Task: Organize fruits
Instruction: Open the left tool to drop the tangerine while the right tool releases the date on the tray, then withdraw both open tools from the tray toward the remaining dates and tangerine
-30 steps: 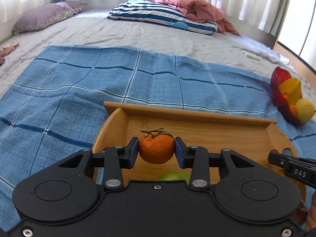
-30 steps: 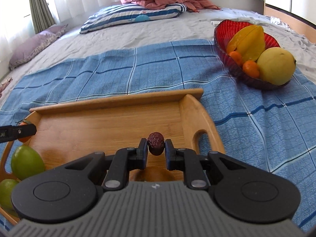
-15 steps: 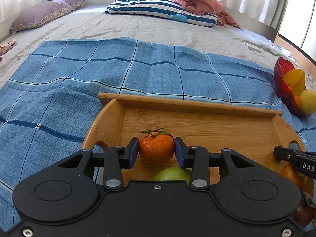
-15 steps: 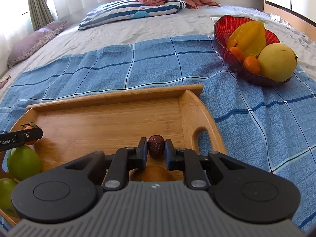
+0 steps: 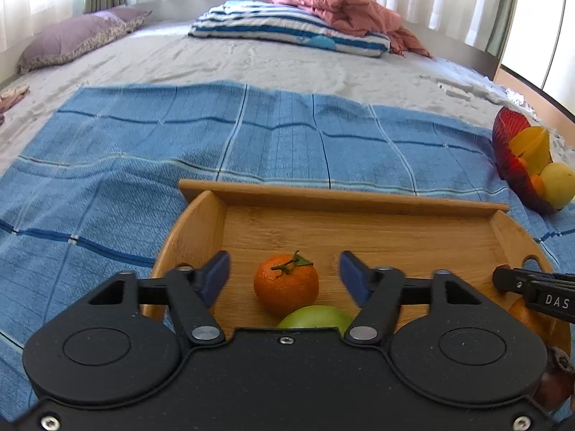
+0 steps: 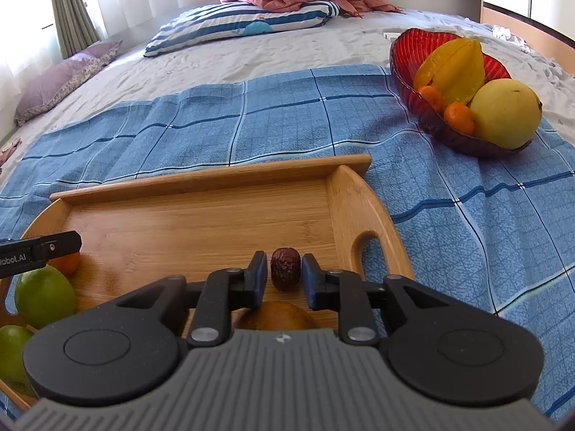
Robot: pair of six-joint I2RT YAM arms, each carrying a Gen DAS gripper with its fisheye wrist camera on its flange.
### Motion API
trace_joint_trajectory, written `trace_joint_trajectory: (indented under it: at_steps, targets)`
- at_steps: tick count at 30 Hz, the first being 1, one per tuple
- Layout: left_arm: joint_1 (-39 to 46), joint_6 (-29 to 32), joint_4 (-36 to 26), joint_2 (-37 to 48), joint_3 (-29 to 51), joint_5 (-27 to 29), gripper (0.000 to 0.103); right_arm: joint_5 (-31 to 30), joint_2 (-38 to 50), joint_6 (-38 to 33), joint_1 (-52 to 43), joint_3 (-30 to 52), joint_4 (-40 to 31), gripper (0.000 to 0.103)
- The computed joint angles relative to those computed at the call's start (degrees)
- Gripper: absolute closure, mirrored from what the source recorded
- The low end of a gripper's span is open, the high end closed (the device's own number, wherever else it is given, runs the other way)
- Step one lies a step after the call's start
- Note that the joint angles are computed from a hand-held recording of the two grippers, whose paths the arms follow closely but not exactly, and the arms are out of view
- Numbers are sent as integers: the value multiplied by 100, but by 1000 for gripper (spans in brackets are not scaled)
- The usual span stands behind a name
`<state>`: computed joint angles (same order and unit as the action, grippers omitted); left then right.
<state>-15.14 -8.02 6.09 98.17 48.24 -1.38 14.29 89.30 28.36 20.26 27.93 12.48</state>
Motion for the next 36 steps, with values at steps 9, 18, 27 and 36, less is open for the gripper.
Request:
trace_joint_trajectory:
  at_steps: [9,18,27,36]
  targets:
    - [-46,157,332,-1110,-834,-243,5,518,-516,5,479,-406,236,22]
    - [-295,460,235,-2737,-1911,-304,0,1211,-2131,266,1305,-1280,49,14]
    - [-960,285,-892,-4762,-2618,-543,0,2212,-3936,1005,2656,-1934,-938,12]
    - [-2116,-386,-2227,-6947,-3326,-1230,0,4226,-4623,2807,4923,-1971,-2893,10]
